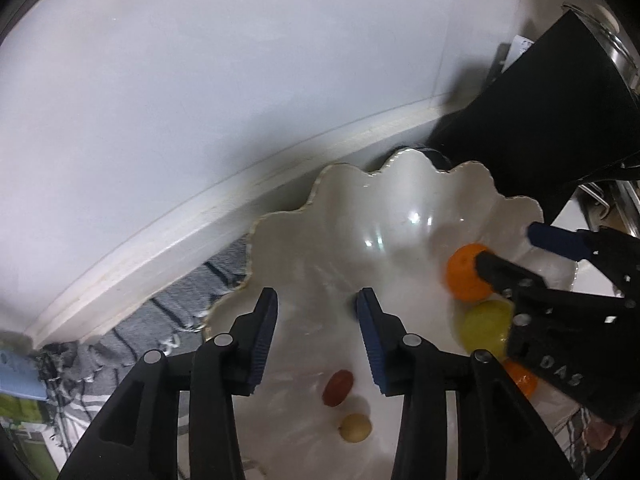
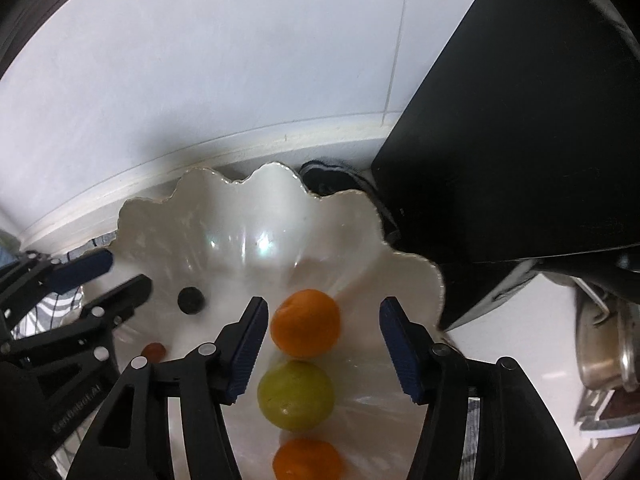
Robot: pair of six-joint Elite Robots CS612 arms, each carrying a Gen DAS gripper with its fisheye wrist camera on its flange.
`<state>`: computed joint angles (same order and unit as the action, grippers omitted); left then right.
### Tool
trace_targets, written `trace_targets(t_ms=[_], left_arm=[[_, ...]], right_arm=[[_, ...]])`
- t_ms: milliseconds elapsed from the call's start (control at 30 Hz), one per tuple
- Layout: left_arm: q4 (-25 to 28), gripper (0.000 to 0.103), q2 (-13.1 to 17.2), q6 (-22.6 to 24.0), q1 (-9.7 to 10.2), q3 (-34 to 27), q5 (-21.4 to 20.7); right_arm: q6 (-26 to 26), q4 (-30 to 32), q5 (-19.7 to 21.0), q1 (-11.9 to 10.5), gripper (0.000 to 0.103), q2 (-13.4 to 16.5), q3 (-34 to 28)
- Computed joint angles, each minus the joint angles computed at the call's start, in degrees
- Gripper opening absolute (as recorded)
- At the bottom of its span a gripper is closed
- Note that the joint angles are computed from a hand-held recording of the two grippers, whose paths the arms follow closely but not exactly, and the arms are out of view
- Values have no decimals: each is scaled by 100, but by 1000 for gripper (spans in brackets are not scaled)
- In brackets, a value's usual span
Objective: Organize fruits
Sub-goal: 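Lift both tools out of the bowl and move back over the cloth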
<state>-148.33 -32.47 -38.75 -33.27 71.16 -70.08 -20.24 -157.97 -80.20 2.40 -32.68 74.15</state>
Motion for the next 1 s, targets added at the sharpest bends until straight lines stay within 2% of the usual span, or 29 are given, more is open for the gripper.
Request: trace_targets(t_ms=[200,400,900,1000], left_arm=[[-123,44,-245,-211,-96,333,372],[-209,44,-503,-156,-244,658,802],[-1333,54,-1159,-49,-665,1788,1695],[-1678,56,-1250,-14,-719,1987,1683]], right_arm=[[76,-351,87,-57,59,-203,329],[109,-838,325,-120,59,-469,769],[173,-2232,771,-274,59,-1146,1996],[128,-2471,904,-311,59,-1269,2230]])
